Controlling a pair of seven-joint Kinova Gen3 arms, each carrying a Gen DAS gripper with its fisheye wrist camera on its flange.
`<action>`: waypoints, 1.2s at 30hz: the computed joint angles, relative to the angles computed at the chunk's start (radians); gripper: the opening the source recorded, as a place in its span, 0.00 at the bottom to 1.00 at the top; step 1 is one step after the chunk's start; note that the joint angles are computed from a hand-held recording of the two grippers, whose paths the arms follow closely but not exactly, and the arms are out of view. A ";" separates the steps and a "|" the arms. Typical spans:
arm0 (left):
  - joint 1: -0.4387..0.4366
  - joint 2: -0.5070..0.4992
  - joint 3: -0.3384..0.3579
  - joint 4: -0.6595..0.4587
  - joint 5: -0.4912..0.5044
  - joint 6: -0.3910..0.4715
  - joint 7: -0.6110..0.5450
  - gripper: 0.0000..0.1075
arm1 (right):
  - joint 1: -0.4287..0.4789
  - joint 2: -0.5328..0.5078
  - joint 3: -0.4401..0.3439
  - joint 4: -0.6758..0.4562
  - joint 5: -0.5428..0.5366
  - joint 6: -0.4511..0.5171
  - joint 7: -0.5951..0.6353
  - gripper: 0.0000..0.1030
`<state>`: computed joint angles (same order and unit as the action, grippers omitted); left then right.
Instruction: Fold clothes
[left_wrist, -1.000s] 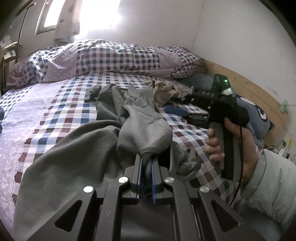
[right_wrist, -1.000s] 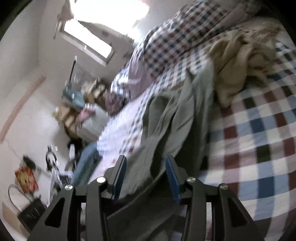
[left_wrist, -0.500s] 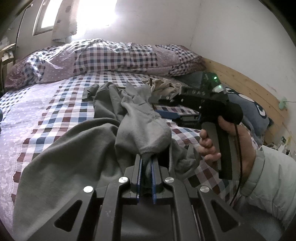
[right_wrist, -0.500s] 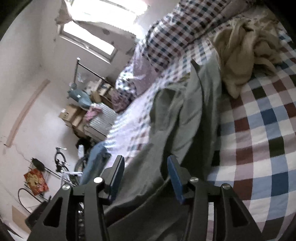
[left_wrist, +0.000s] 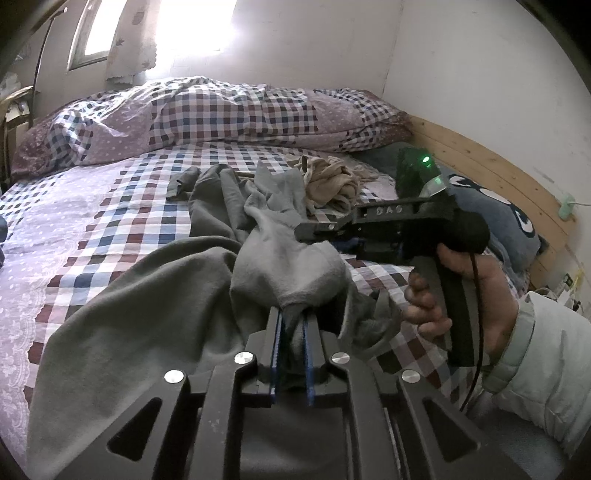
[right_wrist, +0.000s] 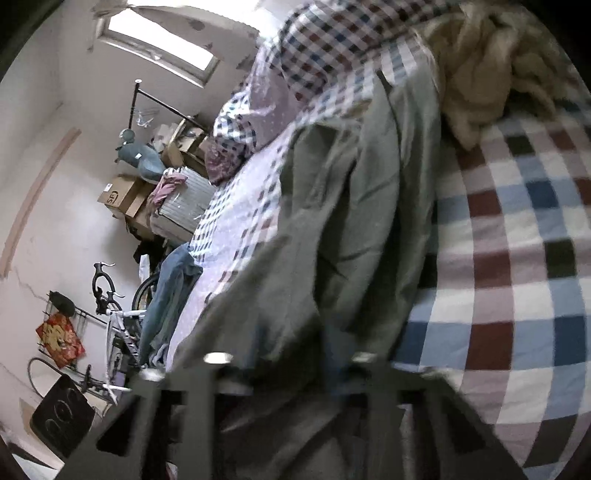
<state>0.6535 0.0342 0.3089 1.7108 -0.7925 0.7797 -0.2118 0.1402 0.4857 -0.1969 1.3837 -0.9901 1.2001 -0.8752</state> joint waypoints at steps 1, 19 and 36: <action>0.002 0.002 0.001 -0.003 -0.003 0.005 0.001 0.15 | 0.008 -0.012 -0.005 0.012 -0.014 -0.010 0.023 0.12; 0.137 0.053 0.022 -0.055 -0.273 0.236 0.216 0.55 | 0.009 -0.199 0.066 0.181 -0.248 -0.050 0.383 0.07; 0.238 0.130 -0.030 -0.144 -0.319 0.420 0.230 0.42 | -0.021 -0.233 0.095 0.203 -0.259 -0.049 0.426 0.07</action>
